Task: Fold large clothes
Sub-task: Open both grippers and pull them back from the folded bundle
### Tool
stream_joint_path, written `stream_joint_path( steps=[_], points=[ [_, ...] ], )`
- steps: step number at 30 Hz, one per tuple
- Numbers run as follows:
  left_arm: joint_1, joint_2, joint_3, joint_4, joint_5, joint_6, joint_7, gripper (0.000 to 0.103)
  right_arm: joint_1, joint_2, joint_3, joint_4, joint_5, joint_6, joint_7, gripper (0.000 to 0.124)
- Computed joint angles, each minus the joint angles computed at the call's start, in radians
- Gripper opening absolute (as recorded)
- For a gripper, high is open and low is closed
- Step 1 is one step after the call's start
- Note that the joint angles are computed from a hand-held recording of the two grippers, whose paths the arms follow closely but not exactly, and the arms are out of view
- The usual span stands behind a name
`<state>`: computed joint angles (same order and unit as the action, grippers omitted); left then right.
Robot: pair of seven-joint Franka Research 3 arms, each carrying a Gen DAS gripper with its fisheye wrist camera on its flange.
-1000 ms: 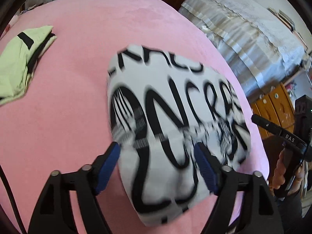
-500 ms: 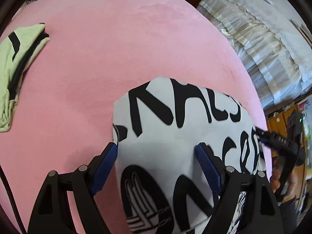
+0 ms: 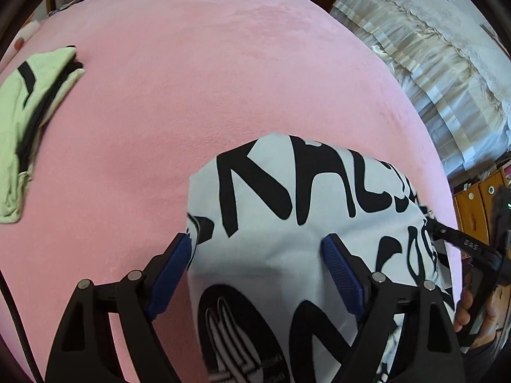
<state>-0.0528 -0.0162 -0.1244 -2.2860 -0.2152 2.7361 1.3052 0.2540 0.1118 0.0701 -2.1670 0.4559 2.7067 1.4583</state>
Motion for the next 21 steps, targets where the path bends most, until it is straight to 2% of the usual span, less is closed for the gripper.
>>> stream_joint_path(
  steps=[2,5,8,9,10,11,12,13,15,19,21],
  points=[
    [-0.003,-0.055,-0.006,-0.033,0.068,0.017,-0.03,0.082,0.019,-0.055,-0.011,-0.039,-0.107,0.038,0.064,0.018],
    [-0.039,-0.123,0.004,-0.079,0.037,0.024,0.026,0.082,0.035,-0.161,0.009,-0.123,-0.119,0.078,-0.013,0.018],
    [-0.047,-0.144,0.0,-0.111,0.095,-0.004,-0.011,0.082,0.054,-0.21,0.019,-0.185,-0.136,0.086,-0.064,0.018],
    [-0.045,-0.135,-0.002,-0.111,0.122,-0.019,-0.031,0.081,0.044,-0.208,0.03,-0.202,-0.202,0.084,-0.024,0.014],
    [-0.043,-0.132,-0.003,-0.122,0.111,-0.021,-0.027,0.082,0.04,-0.197,0.026,-0.219,-0.324,0.092,0.06,0.015],
    [-0.07,-0.128,0.028,-0.143,0.03,0.008,0.016,0.082,0.001,-0.185,0.052,-0.225,-0.413,0.089,0.129,0.015],
    [-0.082,-0.13,0.04,-0.151,-0.03,0.02,0.044,0.082,-0.007,-0.176,0.042,-0.237,-0.432,0.086,0.159,0.015],
    [-0.089,-0.135,0.05,-0.158,-0.074,0.025,0.065,0.082,0.019,-0.18,0.009,-0.249,-0.381,0.094,0.144,0.015],
    [-0.078,-0.156,0.04,-0.171,-0.048,0.018,0.042,0.082,0.019,-0.212,-0.001,-0.273,-0.225,0.099,0.062,0.015],
    [-0.064,-0.214,0.012,-0.197,0.077,-0.018,-0.023,0.082,0.008,-0.293,-0.003,-0.32,-0.224,0.076,0.066,0.018],
    [-0.072,-0.246,0.013,-0.211,0.098,-0.037,-0.04,0.082,0.012,-0.332,-0.003,-0.343,-0.203,0.071,0.056,0.018]
  ],
)
